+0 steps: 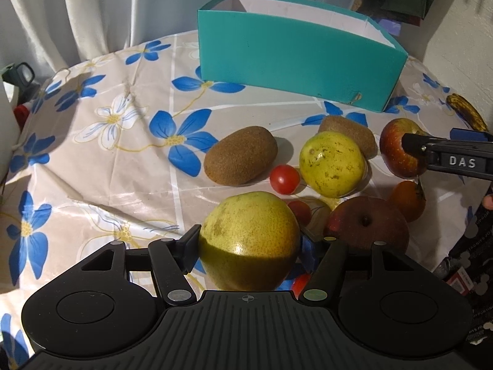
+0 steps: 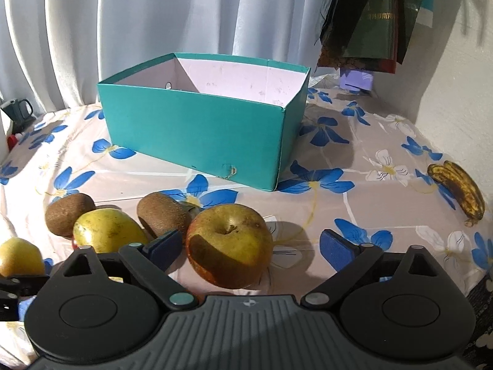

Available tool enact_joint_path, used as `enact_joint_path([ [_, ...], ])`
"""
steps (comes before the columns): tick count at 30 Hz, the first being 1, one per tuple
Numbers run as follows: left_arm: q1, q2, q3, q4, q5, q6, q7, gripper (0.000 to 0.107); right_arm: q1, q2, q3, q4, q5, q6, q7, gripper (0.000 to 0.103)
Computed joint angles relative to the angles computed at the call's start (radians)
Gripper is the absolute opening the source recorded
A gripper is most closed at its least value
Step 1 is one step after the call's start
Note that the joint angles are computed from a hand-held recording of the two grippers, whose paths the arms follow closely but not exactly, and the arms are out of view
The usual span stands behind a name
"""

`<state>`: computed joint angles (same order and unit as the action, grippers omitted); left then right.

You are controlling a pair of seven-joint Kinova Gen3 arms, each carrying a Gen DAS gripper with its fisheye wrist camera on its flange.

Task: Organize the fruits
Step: 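Grasp and lift yellow pomelo with left gripper while right gripper grasps apple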

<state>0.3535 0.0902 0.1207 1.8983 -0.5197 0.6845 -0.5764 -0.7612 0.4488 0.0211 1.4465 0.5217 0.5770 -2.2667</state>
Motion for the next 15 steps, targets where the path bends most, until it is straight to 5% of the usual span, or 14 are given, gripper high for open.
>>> enact_joint_path([
  [4,-0.001,-0.003,0.0,-0.013,-0.001,0.012,0.004,0.068,0.026,0.036,-0.025,-0.041,-0.033,0.008,0.047,0.091],
  [9,-0.005,-0.001,0.001,-0.029,0.001,0.024,0.005,0.068,0.087,0.081,-0.084,-0.107,-0.154,0.059,0.18,0.073],
  [15,-0.007,0.011,0.001,-0.057,0.016,0.046,-0.024,0.068,0.08,0.099,-0.061,-0.125,-0.204,0.062,0.221,0.072],
])
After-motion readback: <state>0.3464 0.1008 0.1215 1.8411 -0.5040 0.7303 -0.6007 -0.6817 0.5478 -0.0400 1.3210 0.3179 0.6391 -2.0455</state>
